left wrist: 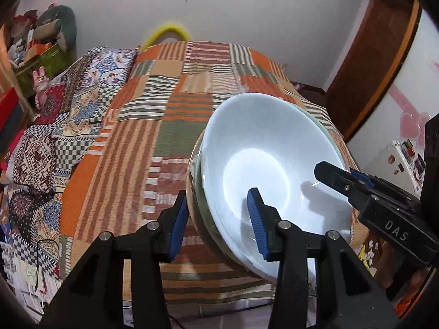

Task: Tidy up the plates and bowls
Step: 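Lower the white bowl into the mint-green bowl, holding it with both grippers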

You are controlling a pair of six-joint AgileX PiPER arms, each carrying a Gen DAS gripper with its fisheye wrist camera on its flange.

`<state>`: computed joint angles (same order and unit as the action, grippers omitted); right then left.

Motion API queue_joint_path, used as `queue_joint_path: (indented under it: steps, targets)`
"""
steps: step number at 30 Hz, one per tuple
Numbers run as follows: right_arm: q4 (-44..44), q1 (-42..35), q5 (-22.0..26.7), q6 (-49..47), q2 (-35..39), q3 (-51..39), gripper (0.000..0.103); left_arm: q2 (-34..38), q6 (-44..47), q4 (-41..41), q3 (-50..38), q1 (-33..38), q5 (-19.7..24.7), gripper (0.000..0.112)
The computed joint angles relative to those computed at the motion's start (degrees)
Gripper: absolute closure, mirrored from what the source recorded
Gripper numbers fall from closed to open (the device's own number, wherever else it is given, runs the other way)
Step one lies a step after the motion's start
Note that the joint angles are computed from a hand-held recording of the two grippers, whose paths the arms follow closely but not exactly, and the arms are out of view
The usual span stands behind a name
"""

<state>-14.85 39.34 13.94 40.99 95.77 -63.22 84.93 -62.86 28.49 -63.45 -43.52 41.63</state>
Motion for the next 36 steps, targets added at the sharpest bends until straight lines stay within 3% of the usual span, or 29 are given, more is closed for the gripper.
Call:
queue_joint_path:
  steps: [17,36]
  targets:
    - [-3.0,-4.1,0.4,4.3,-5.6,7.9,0.071,9.7,5.7,-4.7,-8.4,-2.0,-1.0,0.069]
    - [2.3,-6.4,0.7,0.2,-3.4,9.4,0.071,17.3,13.1,-11.8,-11.7,0.4,-3.8,0.069]
